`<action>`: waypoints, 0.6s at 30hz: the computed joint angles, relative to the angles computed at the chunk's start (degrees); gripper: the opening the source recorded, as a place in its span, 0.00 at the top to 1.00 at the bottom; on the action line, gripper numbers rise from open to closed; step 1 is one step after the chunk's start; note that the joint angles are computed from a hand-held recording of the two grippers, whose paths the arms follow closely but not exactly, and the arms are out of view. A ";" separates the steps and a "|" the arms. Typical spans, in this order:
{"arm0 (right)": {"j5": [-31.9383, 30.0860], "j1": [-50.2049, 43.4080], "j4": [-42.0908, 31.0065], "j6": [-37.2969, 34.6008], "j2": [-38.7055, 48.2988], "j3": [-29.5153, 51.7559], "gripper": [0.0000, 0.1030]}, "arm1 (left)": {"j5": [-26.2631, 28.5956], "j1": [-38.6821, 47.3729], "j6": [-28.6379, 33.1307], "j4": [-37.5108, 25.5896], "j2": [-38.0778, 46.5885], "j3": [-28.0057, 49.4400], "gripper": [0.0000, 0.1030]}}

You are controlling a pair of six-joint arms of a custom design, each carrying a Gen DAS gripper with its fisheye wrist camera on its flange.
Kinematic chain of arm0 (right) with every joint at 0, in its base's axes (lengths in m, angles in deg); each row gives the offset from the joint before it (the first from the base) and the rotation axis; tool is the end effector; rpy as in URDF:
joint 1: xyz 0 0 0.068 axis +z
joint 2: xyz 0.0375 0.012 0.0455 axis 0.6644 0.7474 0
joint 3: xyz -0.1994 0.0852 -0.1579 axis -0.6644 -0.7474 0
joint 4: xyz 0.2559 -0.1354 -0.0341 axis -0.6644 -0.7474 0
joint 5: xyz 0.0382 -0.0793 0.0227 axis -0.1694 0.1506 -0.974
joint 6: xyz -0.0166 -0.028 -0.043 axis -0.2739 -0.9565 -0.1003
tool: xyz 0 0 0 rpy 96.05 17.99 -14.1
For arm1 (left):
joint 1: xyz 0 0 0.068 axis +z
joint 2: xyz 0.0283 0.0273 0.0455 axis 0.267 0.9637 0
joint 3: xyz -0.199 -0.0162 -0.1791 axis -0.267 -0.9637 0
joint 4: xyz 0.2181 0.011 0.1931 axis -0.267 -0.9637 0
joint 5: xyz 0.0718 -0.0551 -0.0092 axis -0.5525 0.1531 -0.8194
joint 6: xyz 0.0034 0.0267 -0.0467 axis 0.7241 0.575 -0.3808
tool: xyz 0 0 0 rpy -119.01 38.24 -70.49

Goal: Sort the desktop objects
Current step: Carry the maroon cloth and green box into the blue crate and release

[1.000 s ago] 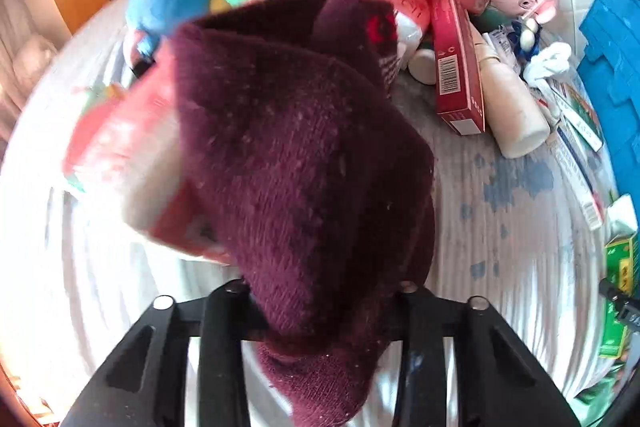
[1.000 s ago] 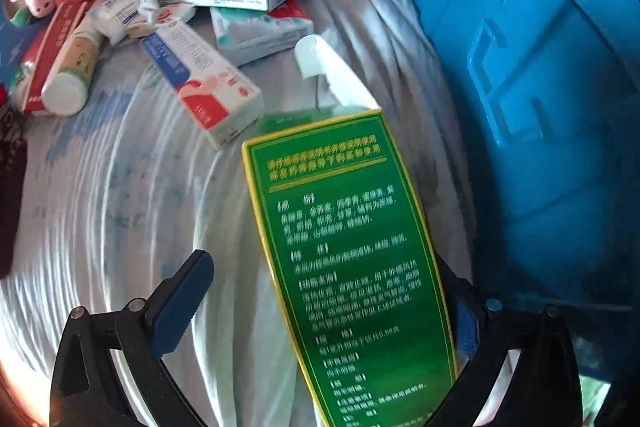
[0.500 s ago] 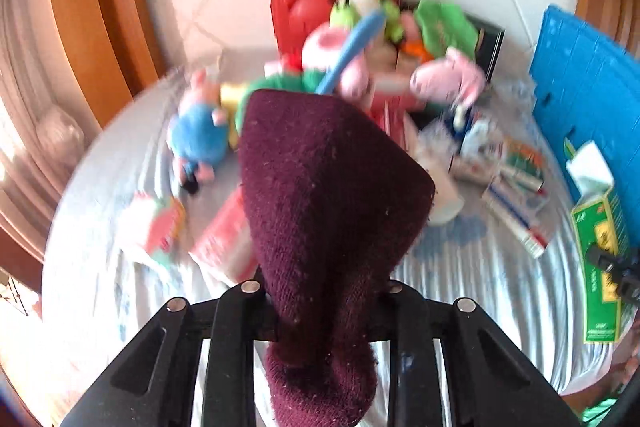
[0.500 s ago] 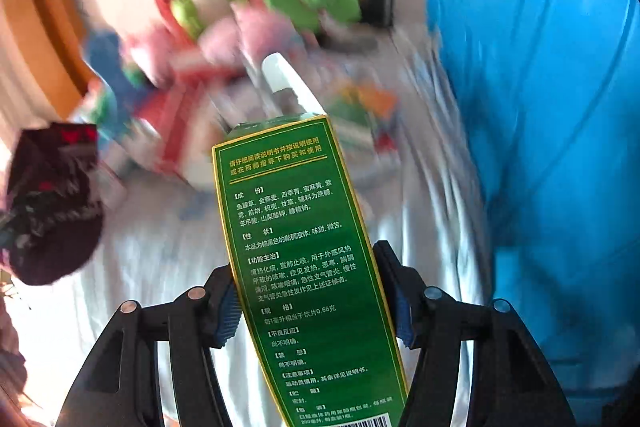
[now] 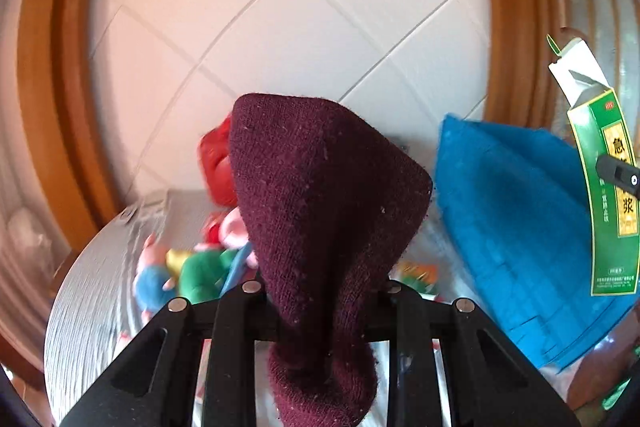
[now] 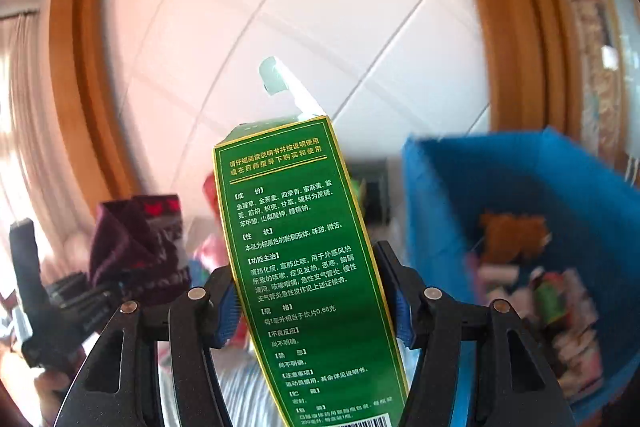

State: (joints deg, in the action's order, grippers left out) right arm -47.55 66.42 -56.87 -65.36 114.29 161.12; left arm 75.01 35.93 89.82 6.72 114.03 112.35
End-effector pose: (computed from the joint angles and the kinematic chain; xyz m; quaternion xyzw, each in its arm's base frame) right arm 0.2561 0.1073 0.5052 0.0311 0.8293 0.0911 0.5504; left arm 0.2279 0.0680 0.4918 0.0695 0.8475 -0.0452 0.5243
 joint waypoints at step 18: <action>-23.75 -47.69 -9.31 -18.46 1.79 9.99 0.43 | -33.16 -61.07 -17.85 -11.03 30.10 45.20 0.77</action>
State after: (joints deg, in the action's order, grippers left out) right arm -71.30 18.73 -66.18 -83.82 116.09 171.11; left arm 41.86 -25.13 71.97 -4.31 144.13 157.56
